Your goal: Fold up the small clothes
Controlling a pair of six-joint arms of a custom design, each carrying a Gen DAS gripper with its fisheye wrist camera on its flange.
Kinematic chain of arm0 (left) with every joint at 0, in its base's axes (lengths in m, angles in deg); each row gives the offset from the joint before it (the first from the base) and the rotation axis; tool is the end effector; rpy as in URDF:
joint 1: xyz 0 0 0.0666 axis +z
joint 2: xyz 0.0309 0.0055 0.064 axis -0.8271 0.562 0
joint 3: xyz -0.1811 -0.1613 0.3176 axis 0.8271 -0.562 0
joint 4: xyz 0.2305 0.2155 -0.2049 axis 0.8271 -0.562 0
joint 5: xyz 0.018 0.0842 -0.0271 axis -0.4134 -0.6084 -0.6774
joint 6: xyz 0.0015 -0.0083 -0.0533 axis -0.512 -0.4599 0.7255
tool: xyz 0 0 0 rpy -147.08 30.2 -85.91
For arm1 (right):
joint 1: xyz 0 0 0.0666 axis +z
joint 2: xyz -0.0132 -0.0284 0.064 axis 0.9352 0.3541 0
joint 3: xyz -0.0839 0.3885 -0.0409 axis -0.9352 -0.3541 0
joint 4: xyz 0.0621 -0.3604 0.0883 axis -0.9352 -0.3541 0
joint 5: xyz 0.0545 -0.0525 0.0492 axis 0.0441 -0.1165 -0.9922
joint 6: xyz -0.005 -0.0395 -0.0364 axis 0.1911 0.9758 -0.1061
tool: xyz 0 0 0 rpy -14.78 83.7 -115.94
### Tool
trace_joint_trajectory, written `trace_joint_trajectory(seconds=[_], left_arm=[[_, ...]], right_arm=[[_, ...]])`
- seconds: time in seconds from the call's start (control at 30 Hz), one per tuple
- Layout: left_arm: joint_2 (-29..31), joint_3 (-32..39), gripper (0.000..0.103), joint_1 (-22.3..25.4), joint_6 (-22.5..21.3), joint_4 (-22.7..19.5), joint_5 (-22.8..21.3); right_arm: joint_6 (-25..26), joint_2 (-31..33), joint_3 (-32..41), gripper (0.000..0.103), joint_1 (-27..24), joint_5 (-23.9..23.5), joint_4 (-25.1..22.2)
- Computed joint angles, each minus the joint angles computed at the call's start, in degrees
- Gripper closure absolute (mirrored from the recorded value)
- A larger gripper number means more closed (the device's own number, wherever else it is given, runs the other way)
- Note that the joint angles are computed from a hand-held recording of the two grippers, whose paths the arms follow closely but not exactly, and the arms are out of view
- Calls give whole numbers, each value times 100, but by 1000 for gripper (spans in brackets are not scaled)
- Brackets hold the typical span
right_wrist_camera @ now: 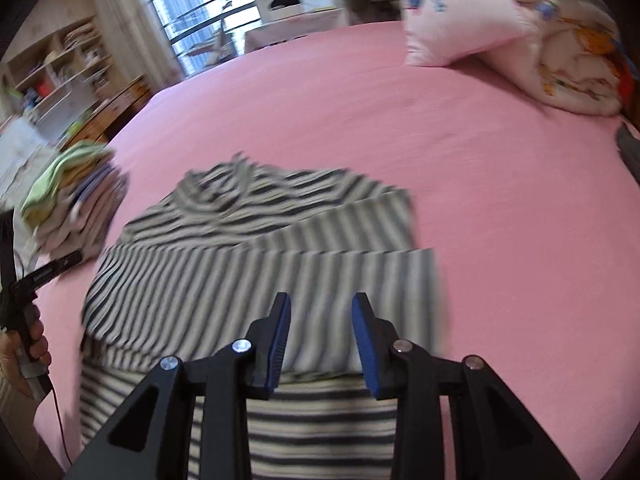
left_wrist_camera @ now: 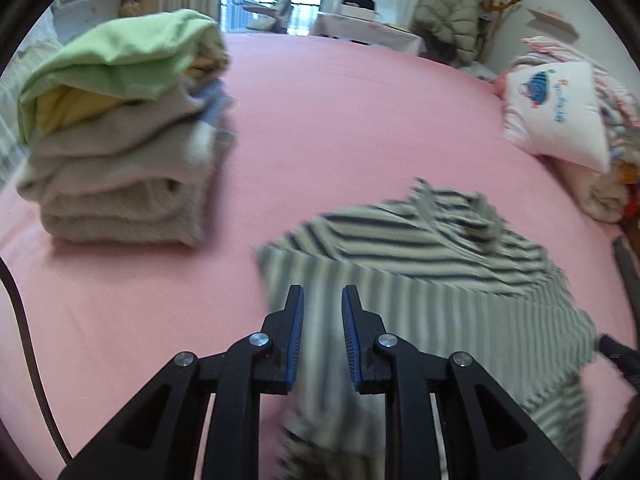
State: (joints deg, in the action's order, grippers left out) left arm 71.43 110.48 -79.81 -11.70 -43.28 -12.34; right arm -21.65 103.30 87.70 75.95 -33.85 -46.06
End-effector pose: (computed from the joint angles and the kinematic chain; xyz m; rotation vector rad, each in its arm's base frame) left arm 0.6254 -0.2771 0.4035 0.0398 2.4900 -0.2762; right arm 0.5020 0.0598 0.4216 0.1959 2.5264 0.2099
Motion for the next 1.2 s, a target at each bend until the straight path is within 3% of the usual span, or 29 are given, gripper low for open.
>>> trace_joint_trajectory(seconds=[0.13,0.3,0.5,0.6,0.7,0.73,0.87,0.97,1.2], left_arm=[[-114,-270,82,-258,120,35,343],[164,-222,82,-454,-19,-506,-358],[-68,-819,91,-342,-112,-69,-593],[-123,-983,93,-257,-132,52,-519],[-179,-1111,94,-199,-201,144,-467],[-149,-1078,94,-189,-226,148,-464],[-105,-1064,94,-223,-297,202,-592],[-146,-1105,94,-253,-311,203,-672],[-581,-1335,94,-371,-414,-14,-799]], right_arm=[[-40,112,79,71,324,-115,41],[-120,309,104,71,479,-105,53],[14,498,-51,71,297,367,-74],[100,515,-178,80,128,644,-164],[187,377,-391,92,-128,617,-75],[193,329,-439,102,-205,576,-67],[308,146,-599,103,-475,400,-26],[424,59,-614,103,-443,888,-149],[410,-392,-733,103,-472,957,-427]])
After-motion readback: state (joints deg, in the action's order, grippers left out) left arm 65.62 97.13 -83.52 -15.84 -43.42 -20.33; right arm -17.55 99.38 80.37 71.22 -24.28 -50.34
